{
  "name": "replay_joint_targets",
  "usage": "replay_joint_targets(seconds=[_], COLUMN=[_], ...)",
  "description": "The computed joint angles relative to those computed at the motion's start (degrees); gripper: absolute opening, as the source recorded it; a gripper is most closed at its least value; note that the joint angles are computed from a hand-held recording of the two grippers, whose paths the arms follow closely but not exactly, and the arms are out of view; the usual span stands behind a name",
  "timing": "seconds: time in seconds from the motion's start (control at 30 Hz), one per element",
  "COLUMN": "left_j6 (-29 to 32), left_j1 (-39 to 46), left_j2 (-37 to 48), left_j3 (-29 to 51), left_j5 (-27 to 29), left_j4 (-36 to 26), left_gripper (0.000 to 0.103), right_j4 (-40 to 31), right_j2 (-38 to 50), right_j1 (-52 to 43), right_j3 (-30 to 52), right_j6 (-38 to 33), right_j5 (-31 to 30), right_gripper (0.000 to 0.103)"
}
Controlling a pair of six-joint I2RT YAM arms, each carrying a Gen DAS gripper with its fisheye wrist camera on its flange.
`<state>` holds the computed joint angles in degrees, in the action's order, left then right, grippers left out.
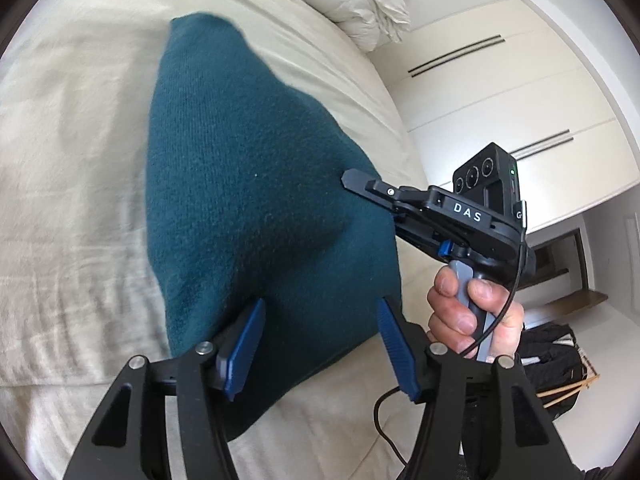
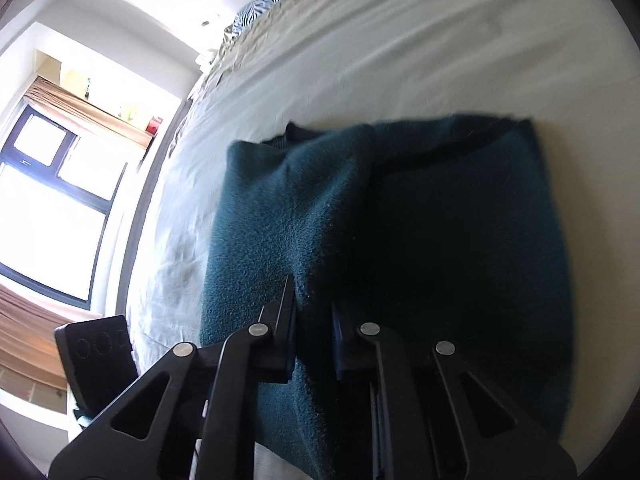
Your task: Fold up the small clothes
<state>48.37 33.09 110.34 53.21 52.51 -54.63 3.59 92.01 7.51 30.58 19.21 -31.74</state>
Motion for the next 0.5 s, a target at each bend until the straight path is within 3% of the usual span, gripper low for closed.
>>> replay_joint_targets(seconds=[0.07,0.23,0.33,0.47,0.5], left_j6=[-1.2,-4.3,-5.2,-5.3,-5.9], left_j1=[-1.6,-5.1,-6.3,-6.7,-7.0], left_j2=[-1.7,-4.4,-5.7,-7.8,-8.3], left_j3=[-1.0,-3.3,-4.6,-5.7,-5.7], left_j5=[0.3,0.5,0.4,0.1,0.0], left_j4=[0.8,3.7,5.0,5.4,5.6], left_gripper=[0.063,0.063,0.063,0.063,0.063], right_j4=[-0.9,-10.5,-9.8,-10.7,-7.8], right_j2=[-0.9,-3.9,-3.9,-3.6,-2.9], right_j1=[-1.1,-8.5,-6.0,-8.1,-6.0], right_j3=[0.2,2.1,2.2,2.4,1.2], right_j6=[-0.7,-7.8,-4.4,-5.2,-3.1], right_j5=[0.4,-1.2,1.1,1.3,2.3], right_gripper=[0.012,0.012,0.012,0.012,0.012])
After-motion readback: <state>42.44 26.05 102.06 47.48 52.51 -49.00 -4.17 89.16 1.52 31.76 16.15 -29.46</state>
